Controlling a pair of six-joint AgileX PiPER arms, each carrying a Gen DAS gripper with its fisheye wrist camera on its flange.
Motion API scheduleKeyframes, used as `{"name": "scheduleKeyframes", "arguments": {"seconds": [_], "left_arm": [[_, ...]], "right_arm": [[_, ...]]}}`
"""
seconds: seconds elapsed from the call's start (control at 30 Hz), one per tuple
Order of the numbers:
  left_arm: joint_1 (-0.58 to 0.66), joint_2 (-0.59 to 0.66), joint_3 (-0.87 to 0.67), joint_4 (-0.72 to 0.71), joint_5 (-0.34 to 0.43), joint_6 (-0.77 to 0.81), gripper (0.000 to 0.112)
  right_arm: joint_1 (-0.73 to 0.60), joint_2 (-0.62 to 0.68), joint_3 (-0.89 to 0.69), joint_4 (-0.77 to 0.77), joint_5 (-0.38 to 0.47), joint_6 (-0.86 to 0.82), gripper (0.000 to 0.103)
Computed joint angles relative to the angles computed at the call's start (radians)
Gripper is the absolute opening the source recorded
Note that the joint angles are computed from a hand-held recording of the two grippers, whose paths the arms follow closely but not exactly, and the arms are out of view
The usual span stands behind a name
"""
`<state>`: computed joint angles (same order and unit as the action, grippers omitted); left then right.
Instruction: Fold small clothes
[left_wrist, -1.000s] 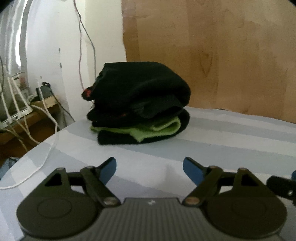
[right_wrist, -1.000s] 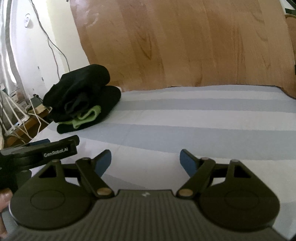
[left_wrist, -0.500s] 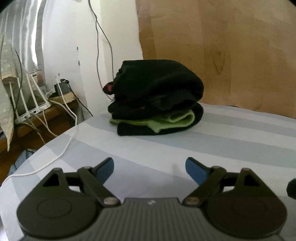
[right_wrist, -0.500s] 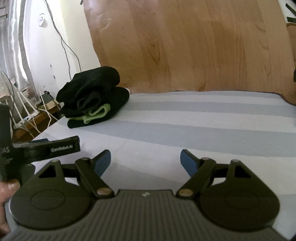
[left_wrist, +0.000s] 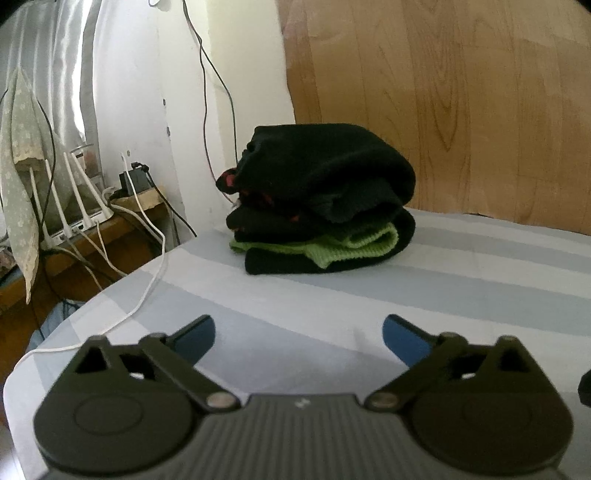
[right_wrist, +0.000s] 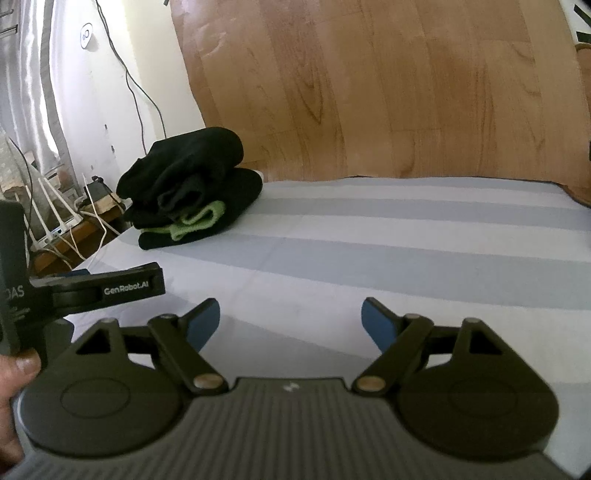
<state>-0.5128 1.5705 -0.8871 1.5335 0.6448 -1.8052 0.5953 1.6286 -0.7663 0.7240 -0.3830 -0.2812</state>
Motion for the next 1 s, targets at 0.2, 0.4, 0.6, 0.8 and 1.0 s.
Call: {"name": "scheduleKeyframes", "arguments": {"seconds": [0.2,0.4,0.6,0.8,1.0], "left_arm": [[0.014,-0.005,0.005,0.013,-0.016,-0.023,0.103],[0.022,-0.020,0.026,0.028,-0.005,-0.091,0.103],[0.034,-0.038,0.049,0.078,-0.020,-0.155,0.103],[0.035,-0.042,0.056,0.113,-0.031,-0.174,0.103],[0.030,-0.059,0.074,0.091,-0.009,-0.192,0.103]], "right_arm": [[-0.007,-0.003,-0.001,-0.006,0.010,0.020,0.091],[0.042,0.010,-0.019,0.170,-0.037,-0.176,0.103],[0.052,0.018,-0.029,0.232,-0.047,-0.254,0.103],[0.076,0.030,-0.048,0.313,-0.069,-0.345,0.103],[0.077,0.021,-0.032,0.276,-0.068,-0.319,0.103]]}}
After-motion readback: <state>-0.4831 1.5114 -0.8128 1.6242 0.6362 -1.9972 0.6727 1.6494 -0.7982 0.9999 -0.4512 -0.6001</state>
